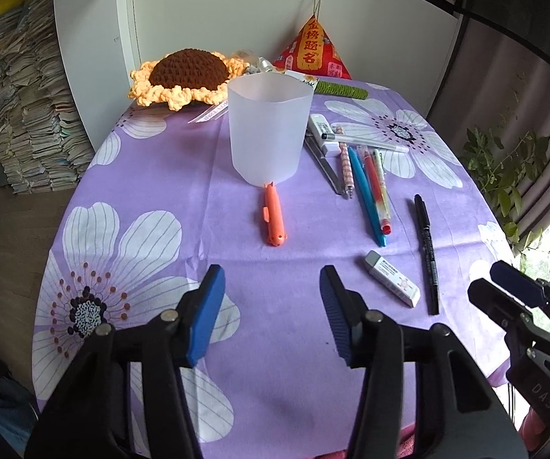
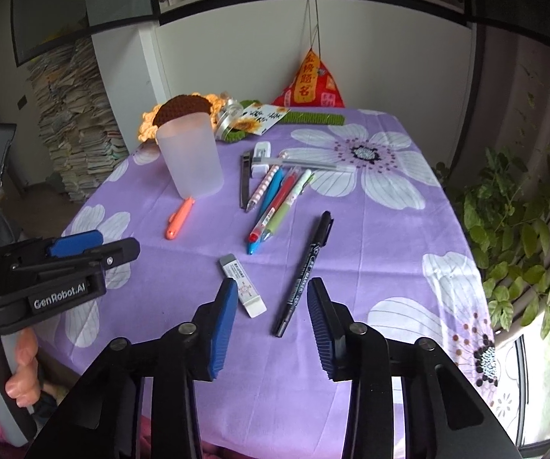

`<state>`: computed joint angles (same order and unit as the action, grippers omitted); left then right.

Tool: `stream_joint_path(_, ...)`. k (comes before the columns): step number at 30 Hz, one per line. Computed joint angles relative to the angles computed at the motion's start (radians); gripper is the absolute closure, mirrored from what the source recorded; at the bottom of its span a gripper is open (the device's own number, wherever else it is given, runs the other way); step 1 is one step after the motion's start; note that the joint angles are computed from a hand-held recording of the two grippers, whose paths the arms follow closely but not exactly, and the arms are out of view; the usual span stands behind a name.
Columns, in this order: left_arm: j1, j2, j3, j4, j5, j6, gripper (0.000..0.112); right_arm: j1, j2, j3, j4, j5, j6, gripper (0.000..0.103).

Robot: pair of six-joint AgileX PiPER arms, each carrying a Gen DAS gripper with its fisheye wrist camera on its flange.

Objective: Organize stationery
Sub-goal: 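Move the left tool toward the red pen while the right tool approaches the black marker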

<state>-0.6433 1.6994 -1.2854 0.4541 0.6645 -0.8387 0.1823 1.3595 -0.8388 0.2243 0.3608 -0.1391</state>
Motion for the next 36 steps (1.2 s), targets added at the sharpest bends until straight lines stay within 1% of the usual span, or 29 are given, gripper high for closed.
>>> stream_joint_path(5,0.042,0.044,-0.052,-0.092,-0.001,0.100,0.077,0.004,0.048,-0.035,0.068,0.015,-0.085,0.066)
stream_joint_path(9,0.063,0.079,-0.094,-0.128,0.009,0.143,0.078,0.006,0.095,-0.069,0.124,0.036,-0.156,0.066)
stream_joint_path(14,0.089,0.125,-0.146,-0.197,0.027,0.212,0.078,0.007,0.153,-0.116,0.131,0.066,-0.164,0.066)
stream_joint_path(23,0.124,0.192,-0.223,-0.295,0.047,0.319,0.080,0.007,0.230,-0.175,0.186,0.109,-0.264,0.066)
stream_joint_path(27,0.133,0.223,-0.256,-0.332,0.064,0.362,0.085,-0.009,0.261,-0.193,0.215,0.129,-0.300,0.066)
stream_joint_path(31,0.140,0.239,-0.279,-0.344,0.079,0.372,0.086,-0.020,0.271,-0.201,0.237,0.133,-0.320,0.066)
stream_joint_path(36,0.129,0.238,-0.301,-0.345,0.085,0.384,0.086,-0.049,0.273,-0.217,0.228,0.123,-0.289,0.066)
